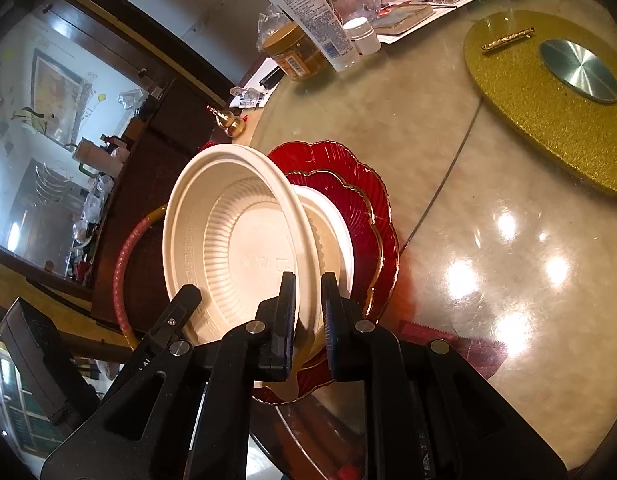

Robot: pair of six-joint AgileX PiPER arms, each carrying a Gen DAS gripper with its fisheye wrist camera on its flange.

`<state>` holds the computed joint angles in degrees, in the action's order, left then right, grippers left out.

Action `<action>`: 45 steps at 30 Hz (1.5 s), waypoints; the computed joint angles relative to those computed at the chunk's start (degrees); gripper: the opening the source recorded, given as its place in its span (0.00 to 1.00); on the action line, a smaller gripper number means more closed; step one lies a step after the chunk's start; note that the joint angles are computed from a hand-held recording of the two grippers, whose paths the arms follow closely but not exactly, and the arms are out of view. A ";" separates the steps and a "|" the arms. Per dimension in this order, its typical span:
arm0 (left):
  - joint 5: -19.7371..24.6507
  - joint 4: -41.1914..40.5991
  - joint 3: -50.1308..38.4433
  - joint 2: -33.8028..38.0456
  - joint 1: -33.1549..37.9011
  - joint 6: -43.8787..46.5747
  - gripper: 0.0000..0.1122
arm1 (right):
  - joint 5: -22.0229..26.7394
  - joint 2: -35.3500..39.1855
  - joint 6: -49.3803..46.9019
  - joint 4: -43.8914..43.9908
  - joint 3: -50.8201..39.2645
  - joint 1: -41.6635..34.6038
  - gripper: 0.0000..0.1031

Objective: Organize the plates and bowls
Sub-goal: 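Open both grippers and pull them away from the stack, then move both grippers to the beige plastic bowl beside the gold mat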

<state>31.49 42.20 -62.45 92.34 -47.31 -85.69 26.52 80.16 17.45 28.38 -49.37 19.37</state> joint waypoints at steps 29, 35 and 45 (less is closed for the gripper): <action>13.09 33.43 -1.71 0.24 -15.54 -27.92 0.74 | -5.71 -23.03 -28.72 30.00 21.18 -27.14 0.67; 7.61 29.53 -9.38 5.89 -18.05 -17.65 0.74 | 12.32 -27.23 -43.85 39.64 25.73 -53.73 0.67; 3.91 1.55 -29.98 19.98 -18.07 14.46 0.74 | 37.97 -27.11 -59.05 38.17 27.01 -90.47 0.67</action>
<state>35.40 43.75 -92.43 112.32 -65.37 -71.23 64.49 53.04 -41.60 66.55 -22.35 -71.10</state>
